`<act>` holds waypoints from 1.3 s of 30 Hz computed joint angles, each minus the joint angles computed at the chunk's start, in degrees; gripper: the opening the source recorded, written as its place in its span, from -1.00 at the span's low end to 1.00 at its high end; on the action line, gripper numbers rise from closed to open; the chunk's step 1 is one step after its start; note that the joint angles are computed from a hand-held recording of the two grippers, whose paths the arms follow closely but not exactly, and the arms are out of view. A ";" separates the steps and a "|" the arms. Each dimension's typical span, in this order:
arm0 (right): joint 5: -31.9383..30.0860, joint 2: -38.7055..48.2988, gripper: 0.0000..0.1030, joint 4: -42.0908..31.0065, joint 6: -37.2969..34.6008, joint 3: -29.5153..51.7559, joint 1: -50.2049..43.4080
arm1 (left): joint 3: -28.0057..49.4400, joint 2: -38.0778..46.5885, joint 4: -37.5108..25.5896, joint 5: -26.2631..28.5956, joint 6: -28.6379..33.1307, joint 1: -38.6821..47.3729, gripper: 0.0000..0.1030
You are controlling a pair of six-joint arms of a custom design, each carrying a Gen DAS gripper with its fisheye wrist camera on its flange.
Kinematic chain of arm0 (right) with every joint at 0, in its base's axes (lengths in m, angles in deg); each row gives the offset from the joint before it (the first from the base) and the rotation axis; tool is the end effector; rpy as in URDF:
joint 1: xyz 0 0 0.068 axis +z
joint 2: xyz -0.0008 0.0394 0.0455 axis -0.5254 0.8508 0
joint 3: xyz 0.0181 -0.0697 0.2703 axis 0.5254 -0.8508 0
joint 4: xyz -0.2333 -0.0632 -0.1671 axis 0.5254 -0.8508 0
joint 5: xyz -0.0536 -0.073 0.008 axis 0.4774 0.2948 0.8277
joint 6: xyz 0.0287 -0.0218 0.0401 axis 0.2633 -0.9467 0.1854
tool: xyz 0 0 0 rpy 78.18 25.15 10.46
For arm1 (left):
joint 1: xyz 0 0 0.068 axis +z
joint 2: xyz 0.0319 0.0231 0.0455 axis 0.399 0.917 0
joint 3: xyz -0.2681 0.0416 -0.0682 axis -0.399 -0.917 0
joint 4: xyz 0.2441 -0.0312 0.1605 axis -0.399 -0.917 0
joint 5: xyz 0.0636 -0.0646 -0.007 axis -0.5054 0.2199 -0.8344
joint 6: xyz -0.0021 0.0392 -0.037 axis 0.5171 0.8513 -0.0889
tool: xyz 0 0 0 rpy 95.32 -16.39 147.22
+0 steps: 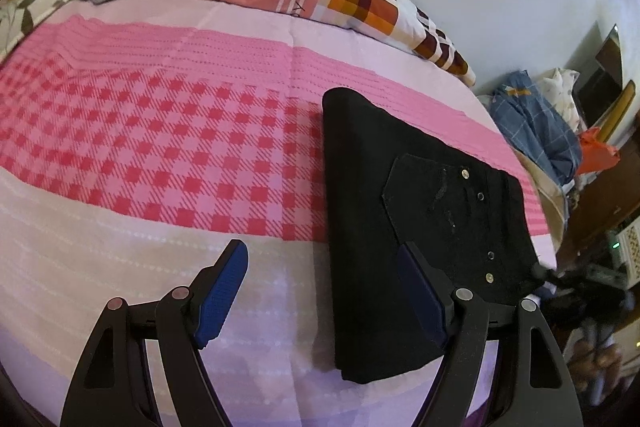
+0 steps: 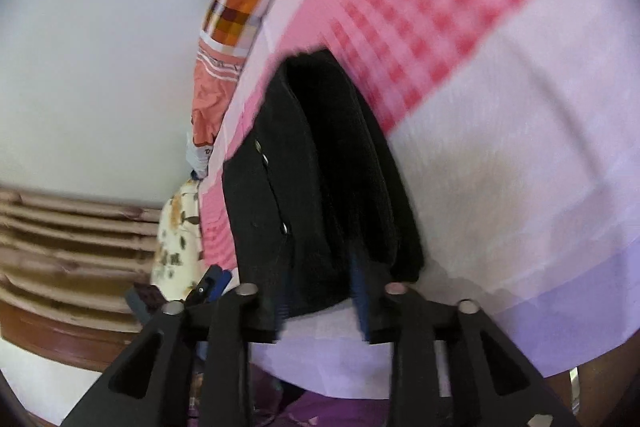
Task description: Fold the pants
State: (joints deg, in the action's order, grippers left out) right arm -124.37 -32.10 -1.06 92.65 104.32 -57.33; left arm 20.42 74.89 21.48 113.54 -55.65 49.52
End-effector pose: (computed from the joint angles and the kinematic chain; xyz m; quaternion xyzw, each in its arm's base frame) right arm 0.1567 -0.0433 0.1992 0.2270 0.8597 0.4327 0.1489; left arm 0.1839 0.0683 0.1548 -0.0104 0.9408 -0.1838 0.2847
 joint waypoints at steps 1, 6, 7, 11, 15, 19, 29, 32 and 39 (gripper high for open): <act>1.46 -0.38 0.15 -0.60 -0.97 1.48 -0.39 | -0.11 -0.33 0.23 -0.46 0.04 -0.21 0.50; 5.94 2.28 0.45 2.40 -1.28 5.80 2.29 | -0.79 -2.18 1.04 -3.38 0.05 -2.05 0.50; 6.80 2.69 0.45 3.09 -1.35 5.86 3.01 | -0.92 -2.54 1.07 -3.71 0.17 -2.33 0.50; 10.71 7.01 0.45 7.92 0.07 5.98 7.78 | -1.18 -3.61 1.31 -5.54 -0.01 -4.07 0.50; 11.77 10.19 0.45 11.02 0.98 4.77 9.91 | -1.66 -4.76 1.57 -7.58 0.20 -5.35 0.50; 12.33 11.00 0.56 13.14 2.30 3.68 11.98 | -1.64 -4.35 2.54 -9.20 -0.11 -6.61 0.50; 11.77 10.56 0.82 16.66 2.86 2.33 14.21 | -1.96 -5.48 4.32 -14.92 -0.18 -10.90 0.50; 10.49 10.38 0.92 17.34 2.05 1.76 14.10 | -2.25 -5.44 5.54 -17.57 -0.72 -13.05 0.50; 5.94 10.65 0.98 18.65 1.25 0.27 11.39 | -2.37 -4.50 7.27 -21.99 -1.14 -16.85 0.50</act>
State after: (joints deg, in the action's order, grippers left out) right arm -118.43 -21.44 17.58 93.90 104.59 -45.94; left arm 18.05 70.38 28.75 91.55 -56.78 32.67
